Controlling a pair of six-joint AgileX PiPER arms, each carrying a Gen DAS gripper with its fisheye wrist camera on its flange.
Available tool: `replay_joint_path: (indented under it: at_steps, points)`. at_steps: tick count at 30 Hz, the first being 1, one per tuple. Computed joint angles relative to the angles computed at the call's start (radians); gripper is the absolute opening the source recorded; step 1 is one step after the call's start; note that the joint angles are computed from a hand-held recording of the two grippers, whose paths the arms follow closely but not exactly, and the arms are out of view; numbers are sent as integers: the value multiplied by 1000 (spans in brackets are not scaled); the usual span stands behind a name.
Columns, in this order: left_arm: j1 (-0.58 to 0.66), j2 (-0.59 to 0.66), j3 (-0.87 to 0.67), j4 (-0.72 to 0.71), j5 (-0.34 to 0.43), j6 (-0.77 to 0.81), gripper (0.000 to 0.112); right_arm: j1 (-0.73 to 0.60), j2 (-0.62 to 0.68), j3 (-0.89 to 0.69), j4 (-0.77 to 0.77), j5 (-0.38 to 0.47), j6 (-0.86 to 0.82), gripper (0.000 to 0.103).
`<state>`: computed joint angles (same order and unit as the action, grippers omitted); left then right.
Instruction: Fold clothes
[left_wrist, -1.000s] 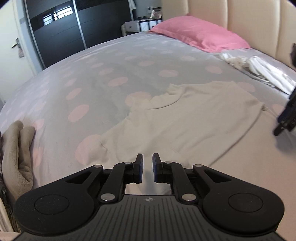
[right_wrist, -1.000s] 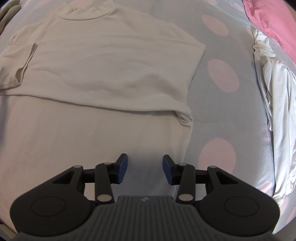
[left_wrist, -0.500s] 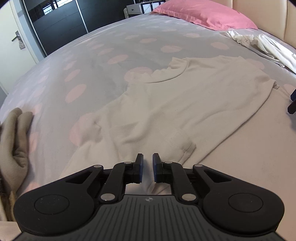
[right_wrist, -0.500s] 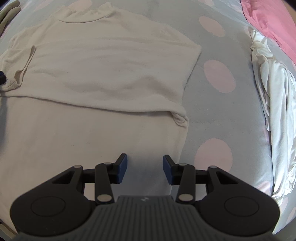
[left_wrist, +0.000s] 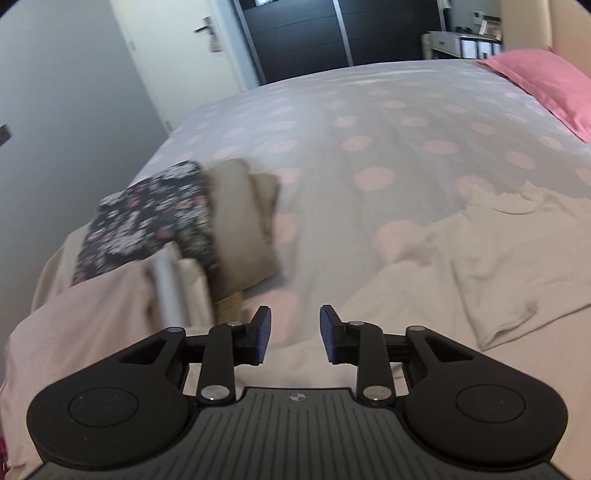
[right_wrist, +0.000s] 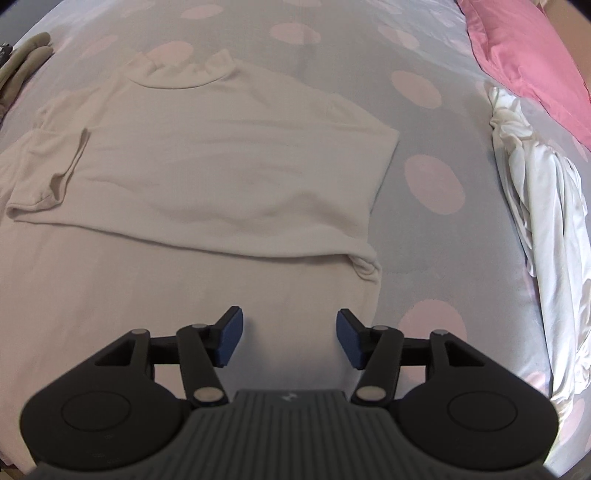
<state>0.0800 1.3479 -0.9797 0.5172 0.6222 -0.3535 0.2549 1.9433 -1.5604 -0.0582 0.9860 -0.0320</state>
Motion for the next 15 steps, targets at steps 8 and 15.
replay_joint_path:
  at_steps: [8, 15]
  points:
    - [105, -88, 91, -31, 11, 20, 35, 16, -44, 22, 102, 33, 9, 60]
    - [89, -81, 174, 71, -48, -6, 7, 66, -113, 82, 90, 0, 62, 63]
